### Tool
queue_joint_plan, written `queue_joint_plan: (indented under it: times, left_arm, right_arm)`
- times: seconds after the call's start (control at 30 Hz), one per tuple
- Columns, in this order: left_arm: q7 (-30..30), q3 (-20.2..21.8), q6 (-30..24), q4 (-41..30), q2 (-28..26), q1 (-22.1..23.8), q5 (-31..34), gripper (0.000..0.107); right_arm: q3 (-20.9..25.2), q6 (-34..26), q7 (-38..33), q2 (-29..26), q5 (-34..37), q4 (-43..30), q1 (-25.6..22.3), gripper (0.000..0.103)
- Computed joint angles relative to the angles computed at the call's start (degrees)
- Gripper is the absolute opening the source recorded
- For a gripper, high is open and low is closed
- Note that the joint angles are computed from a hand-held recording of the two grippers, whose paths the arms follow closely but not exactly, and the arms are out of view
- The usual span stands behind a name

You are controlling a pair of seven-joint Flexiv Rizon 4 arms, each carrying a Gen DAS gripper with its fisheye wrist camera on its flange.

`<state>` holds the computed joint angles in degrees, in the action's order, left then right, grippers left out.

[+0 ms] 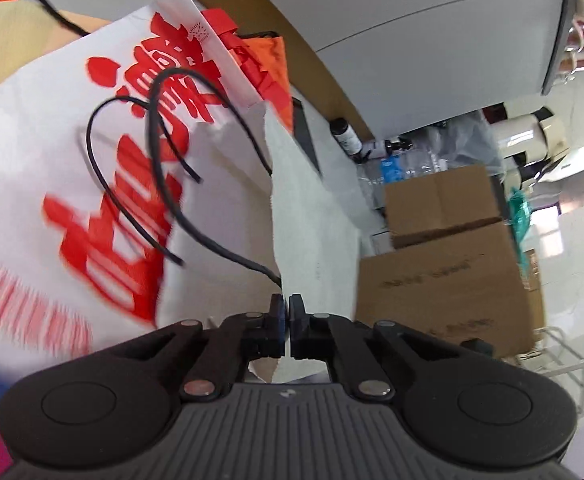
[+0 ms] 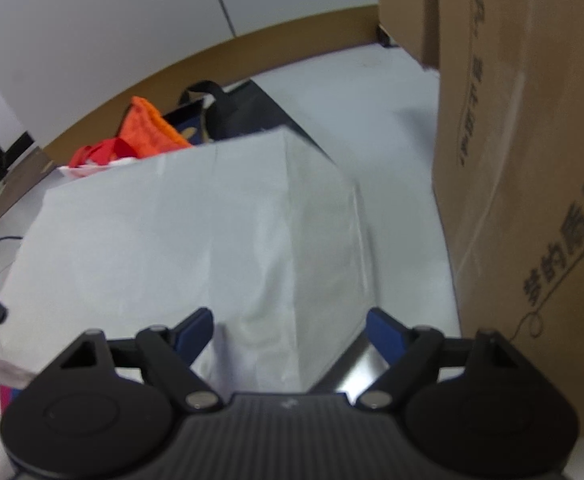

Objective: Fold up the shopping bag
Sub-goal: 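Release the paper bag flat on the floor, open right gripper, then close the left gripper on the edge of the grey paper bag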

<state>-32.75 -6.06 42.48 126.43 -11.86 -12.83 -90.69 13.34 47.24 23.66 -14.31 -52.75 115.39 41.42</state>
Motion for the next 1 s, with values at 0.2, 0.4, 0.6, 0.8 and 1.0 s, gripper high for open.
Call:
queue_joint_plan:
  times: [0.2,0.4,0.6,0.8,1.0]
  left_arm:
    - [-2.9,2.8,4.0,10.2,12.8,-2.1,0.4,0.001]
    - [-7.8,5.9,4.1,17.3,20.6,-1.3,3.4,0.001]
    - [-4.4,7.0,4.6,21.9,21.6,0.6,7.4,0.002]
    - [-2.7,4.3,13.8,22.5,16.8,-0.8,6.3,0.013]
    - [-0.8,4.7,17.5,23.0,16.3,-1.3,11.8,0.047]
  right_arm:
    - [1.4,-0.7,-8.9,-1.5,-1.8,-5.5,3.2,0.083]
    - [2.6,2.5,-27.1,-9.2,4.4,-13.7,6.8,0.064]
    - [2.6,2.0,-41.6,-16.3,12.2,-20.4,10.3,0.051]
    - [0.4,0.8,-46.3,-17.9,16.9,-21.5,13.0,0.051]
    - [-0.4,0.8,-47.3,-17.7,18.5,-20.9,13.9,0.051]
